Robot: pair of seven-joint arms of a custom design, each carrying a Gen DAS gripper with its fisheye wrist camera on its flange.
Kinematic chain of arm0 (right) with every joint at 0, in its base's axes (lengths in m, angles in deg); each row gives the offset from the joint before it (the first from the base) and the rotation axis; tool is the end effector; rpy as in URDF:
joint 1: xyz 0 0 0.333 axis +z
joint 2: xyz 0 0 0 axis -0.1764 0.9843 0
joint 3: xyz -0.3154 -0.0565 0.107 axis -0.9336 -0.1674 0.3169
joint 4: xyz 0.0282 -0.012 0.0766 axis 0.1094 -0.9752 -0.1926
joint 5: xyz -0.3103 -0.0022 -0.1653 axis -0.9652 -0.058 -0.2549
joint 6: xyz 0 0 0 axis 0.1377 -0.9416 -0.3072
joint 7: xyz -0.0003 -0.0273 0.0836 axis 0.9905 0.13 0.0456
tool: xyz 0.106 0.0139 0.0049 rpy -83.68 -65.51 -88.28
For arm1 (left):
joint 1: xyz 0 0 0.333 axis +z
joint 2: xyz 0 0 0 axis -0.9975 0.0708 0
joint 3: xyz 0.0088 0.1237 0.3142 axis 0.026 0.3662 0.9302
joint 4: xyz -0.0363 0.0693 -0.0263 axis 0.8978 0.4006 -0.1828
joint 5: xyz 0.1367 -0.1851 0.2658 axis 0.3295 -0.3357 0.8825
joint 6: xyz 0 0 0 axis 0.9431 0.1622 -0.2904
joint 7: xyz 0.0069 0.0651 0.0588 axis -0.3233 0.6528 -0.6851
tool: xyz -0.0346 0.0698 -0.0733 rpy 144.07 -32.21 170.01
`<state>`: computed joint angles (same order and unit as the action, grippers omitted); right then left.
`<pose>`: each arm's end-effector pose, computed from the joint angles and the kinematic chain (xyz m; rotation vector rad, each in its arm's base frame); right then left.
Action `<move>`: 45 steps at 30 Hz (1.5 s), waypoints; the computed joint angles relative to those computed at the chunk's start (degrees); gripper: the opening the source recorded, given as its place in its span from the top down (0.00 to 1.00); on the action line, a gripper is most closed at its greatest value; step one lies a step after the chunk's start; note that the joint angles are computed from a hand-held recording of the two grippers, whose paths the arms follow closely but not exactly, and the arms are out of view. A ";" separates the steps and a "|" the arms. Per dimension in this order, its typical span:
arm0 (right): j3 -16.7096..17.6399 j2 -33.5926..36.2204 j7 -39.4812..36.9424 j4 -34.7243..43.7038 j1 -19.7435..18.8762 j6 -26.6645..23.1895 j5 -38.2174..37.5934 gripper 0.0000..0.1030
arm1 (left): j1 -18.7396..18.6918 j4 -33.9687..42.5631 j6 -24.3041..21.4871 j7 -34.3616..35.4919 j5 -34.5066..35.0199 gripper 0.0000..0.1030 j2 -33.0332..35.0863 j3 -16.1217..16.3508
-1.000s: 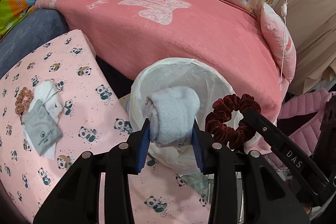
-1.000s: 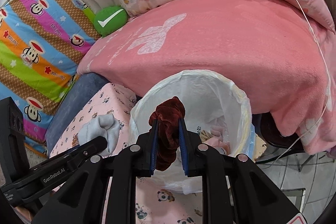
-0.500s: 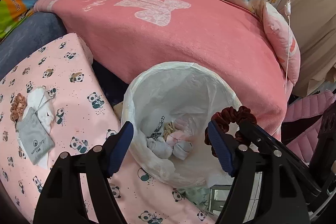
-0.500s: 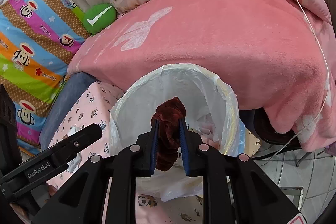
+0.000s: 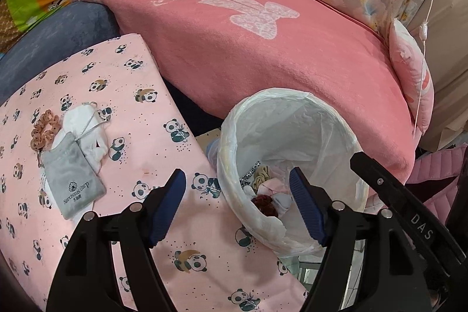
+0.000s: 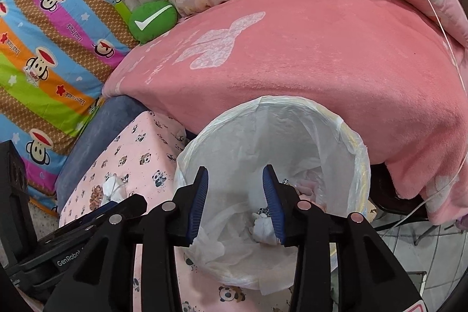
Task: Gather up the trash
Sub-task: 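Move both grippers back from the bin to the remaining items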
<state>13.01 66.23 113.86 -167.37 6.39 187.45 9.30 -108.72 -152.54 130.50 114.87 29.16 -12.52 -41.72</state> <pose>0.4851 0.1532 0.5206 -1.4409 1.8637 -0.3410 0.5027 -0.3453 0.5405 -1.9317 2.0178 -0.8672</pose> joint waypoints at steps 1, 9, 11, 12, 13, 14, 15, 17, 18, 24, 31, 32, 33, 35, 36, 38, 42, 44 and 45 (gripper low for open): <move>0.14 -0.06 0.06 0.07 0.01 -0.16 -0.21 0.61 | 0.09 -0.39 0.19 -0.15 -0.10 0.32 -0.24 0.08; 1.93 -0.84 4.10 0.77 -0.43 -2.17 -5.15 0.60 | 0.99 -3.41 1.36 -1.01 -0.38 0.32 -2.37 -0.12; 2.15 -1.02 4.94 0.62 -0.26 -2.31 -5.97 0.60 | 1.34 -4.24 1.70 -1.10 -0.53 0.32 -2.97 -0.27; 2.23 -1.14 5.24 0.53 -0.09 -2.46 -6.20 0.59 | 1.53 -4.65 1.84 -1.15 -0.57 0.32 -3.27 -0.33; 2.18 -1.11 5.23 0.64 0.12 -2.63 -6.25 0.59 | 1.70 -5.12 1.92 -1.30 -0.47 0.32 -3.64 -0.38; 2.32 -1.16 5.63 0.61 0.16 -2.72 -6.65 0.59 | 1.94 -5.57 2.07 -1.31 -0.55 0.32 -4.00 -0.44; 2.38 -1.18 5.74 0.61 0.35 -2.84 -6.80 0.59 | 2.17 -5.98 2.24 -1.36 -0.64 0.32 -4.31 -0.52; 2.47 -1.17 5.95 0.64 0.68 -3.03 -7.04 0.59 | 2.75 -7.07 2.62 -1.50 -0.99 0.32 -5.14 -0.63; 2.56 -1.22 6.02 0.65 0.86 -3.16 -7.17 0.59 | 3.07 -7.61 2.80 -1.56 -1.21 0.32 -5.57 -0.68; 3.47 -0.86 7.53 1.23 1.52 -3.40 -9.18 0.58 | 4.76 -10.18 3.33 -2.42 -1.21 0.32 -7.81 -1.20; 4.76 0.09 8.59 2.92 2.98 -4.59 -11.74 0.53 | 7.26 -13.92 3.90 -2.56 -2.40 0.32 -10.85 -1.63; 4.88 0.21 8.58 3.25 3.21 -4.86 -11.90 0.53 | 7.69 -14.60 4.14 -2.35 -2.90 0.32 -11.36 -1.63; 5.06 0.41 8.72 3.62 3.40 -5.10 -12.23 0.53 | 8.12 -15.16 4.30 -2.28 -3.10 0.32 -11.81 -1.68; 5.52 1.02 9.21 4.52 3.90 -5.61 -12.87 0.53 | 9.05 -16.32 4.65 -2.23 -3.14 0.32 -12.74 -1.77; 5.64 1.20 9.31 4.75 4.15 -5.75 -13.01 0.53 | 9.51 -16.90 4.78 -2.22 -3.14 0.32 -13.20 -1.84; 6.05 1.89 9.59 5.68 4.76 -6.30 -13.51 0.53 | 10.43 -18.15 5.02 -1.92 -3.65 0.32 -14.15 -1.85; 6.80 3.72 9.48 8.02 6.14 -7.70 -14.16 0.53 | 12.40 -20.59 5.42 -1.31 -4.81 0.32 -15.95 -1.80; 7.06 4.56 9.45 9.14 6.73 -8.37 -14.64 0.53 | 13.35 -21.68 5.59 -0.82 -5.53 0.32 -16.75 -1.70; 7.11 4.87 9.59 9.58 6.95 -8.64 -14.93 0.53 | 13.91 -22.26 5.68 -0.76 -5.63 0.32 -17.15 -1.69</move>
